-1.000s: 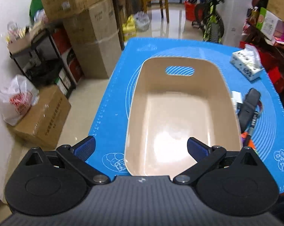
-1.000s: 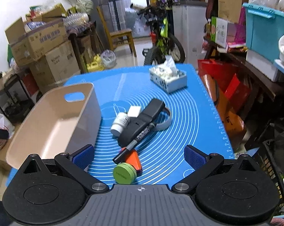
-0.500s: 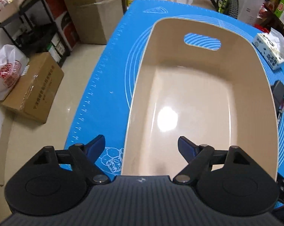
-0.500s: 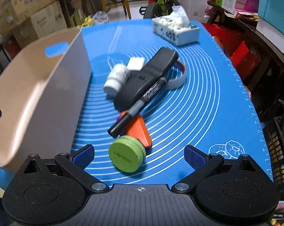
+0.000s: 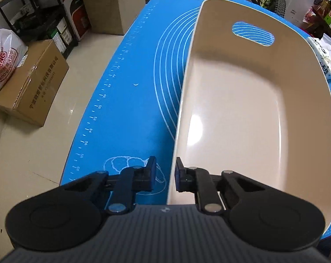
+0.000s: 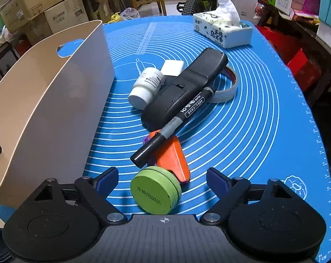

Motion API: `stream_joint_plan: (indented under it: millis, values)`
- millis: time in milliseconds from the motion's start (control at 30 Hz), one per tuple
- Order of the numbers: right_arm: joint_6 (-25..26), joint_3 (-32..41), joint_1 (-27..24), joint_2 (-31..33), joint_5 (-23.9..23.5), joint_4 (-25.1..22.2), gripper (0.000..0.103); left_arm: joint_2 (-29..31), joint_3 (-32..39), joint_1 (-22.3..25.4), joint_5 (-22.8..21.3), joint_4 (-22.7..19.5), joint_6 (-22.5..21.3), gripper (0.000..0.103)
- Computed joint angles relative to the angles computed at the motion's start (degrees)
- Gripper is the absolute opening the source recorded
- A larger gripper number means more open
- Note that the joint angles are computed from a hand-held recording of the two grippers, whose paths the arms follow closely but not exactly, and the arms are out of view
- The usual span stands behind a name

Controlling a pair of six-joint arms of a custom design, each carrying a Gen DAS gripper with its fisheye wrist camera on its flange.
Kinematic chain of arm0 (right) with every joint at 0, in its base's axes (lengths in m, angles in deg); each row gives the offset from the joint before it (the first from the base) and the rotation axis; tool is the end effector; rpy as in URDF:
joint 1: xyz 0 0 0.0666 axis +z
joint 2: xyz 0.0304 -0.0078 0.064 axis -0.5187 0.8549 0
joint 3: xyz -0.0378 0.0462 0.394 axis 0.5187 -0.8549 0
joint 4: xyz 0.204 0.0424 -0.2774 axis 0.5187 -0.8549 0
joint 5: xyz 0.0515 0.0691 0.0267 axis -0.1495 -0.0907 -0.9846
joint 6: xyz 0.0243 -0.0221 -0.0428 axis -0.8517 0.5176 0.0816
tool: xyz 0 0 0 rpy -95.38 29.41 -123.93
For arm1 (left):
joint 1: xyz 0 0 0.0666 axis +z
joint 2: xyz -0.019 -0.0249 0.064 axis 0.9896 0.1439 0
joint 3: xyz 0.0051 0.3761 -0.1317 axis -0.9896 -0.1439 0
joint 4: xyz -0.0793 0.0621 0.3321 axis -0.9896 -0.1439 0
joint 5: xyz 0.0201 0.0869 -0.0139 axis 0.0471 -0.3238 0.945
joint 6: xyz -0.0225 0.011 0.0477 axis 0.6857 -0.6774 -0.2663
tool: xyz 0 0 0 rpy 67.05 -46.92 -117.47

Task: Organize rigid objects
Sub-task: 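Grasp the basket rim with the left tool while the right tool approaches the green tin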

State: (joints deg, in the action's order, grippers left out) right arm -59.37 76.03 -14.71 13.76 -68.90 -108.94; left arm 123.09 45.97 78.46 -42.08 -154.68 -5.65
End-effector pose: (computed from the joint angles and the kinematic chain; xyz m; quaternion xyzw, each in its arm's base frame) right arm 0.4823 0.1470 0.4685 -0.0895 0.9525 0.1153 0.2674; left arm 0.4570 -0.0224 0.5554 -0.1840 0.9672 0.0162 0.1742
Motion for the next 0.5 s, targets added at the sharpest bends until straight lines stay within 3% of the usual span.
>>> stream_joint_plan:
  millis: [67,200,333,500]
  values:
    - [-0.6,0.1,-0.4,0.3,-1.3,-0.7,0.081,-0.3,-0.2,0.1,1.5,0.6,-0.3,0.005]
    - [-1.4,0.1,-1.0,0.8,-3.8,-2.0,0.064,0.3,0.6,-1.1,-1.1,-0.1,-0.8,0.006]
    - [-0.8,-0.8,-0.7,0.1,-3.9,-1.4,0.054,0.2,0.5,-1.3,-1.9,-0.2,-0.5,0.007]
    - [0.4,-1.7,-0.6,-0.8,-3.8,-1.3,0.054,0.3,0.4,-1.6,-3.2,-0.1,-0.5,0.008]
